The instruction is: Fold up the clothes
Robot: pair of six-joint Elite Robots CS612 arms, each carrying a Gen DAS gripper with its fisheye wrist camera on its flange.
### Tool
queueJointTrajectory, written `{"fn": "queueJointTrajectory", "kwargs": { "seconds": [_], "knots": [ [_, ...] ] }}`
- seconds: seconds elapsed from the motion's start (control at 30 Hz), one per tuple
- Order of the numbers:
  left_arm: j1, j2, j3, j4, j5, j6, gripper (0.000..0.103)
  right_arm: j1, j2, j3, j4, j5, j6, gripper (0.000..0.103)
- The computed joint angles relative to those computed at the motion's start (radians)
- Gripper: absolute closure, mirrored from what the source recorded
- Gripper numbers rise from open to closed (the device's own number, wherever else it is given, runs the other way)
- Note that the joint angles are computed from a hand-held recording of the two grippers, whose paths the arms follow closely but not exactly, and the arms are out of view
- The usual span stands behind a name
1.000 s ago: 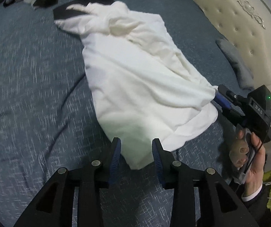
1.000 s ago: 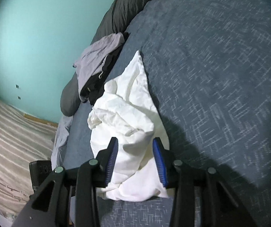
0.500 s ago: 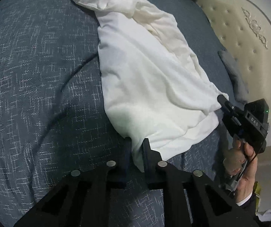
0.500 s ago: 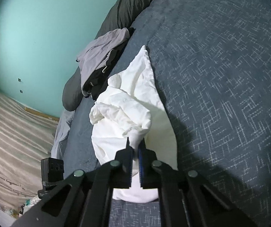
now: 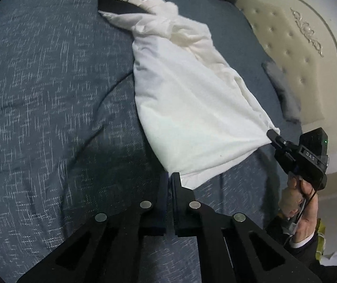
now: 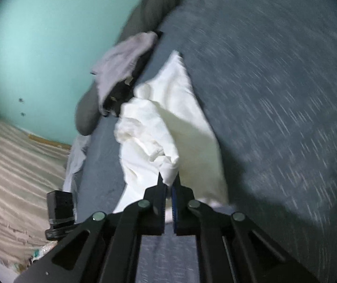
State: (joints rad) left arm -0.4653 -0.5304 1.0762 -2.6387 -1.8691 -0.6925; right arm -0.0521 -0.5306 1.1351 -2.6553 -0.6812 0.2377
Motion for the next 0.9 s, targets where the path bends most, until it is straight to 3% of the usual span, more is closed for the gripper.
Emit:
{"fn": "queueJointTrajectory", "kwargs": {
  "seconds": [0.13,0.43,0.57,0.7,0.77,0.9],
  "knots": [
    [0.000,0.010,-0.002,0.019,-0.005,-0.012,0.101,0.001,0.000,0.003,0.055,-0.024,-0.002,0.100],
    [0.011,0.021,-0.001,-0.061,-0.046,-0.090,0.098,-0.005,0.000,0.017,0.035,0.009,0.030,0.100],
    [0.015,0.042,-0.021,-0.059,-0.062,-0.098,0.077,-0.003,-0.004,0.024,0.008,0.011,0.041,0.100],
    [0.014,0.058,-0.042,-0.046,-0.064,-0.089,0.079,-0.007,0.003,0.022,0.009,0.017,0.068,0.100],
    [0.015,0.057,-0.040,-0.051,-0.065,-0.079,0.099,-0.010,0.005,0.024,0.001,0.025,0.083,0.100],
    [0.016,0.041,-0.014,-0.073,-0.061,-0.069,0.099,-0.011,0.004,0.028,-0.002,0.042,0.091,0.100]
  ]
}}
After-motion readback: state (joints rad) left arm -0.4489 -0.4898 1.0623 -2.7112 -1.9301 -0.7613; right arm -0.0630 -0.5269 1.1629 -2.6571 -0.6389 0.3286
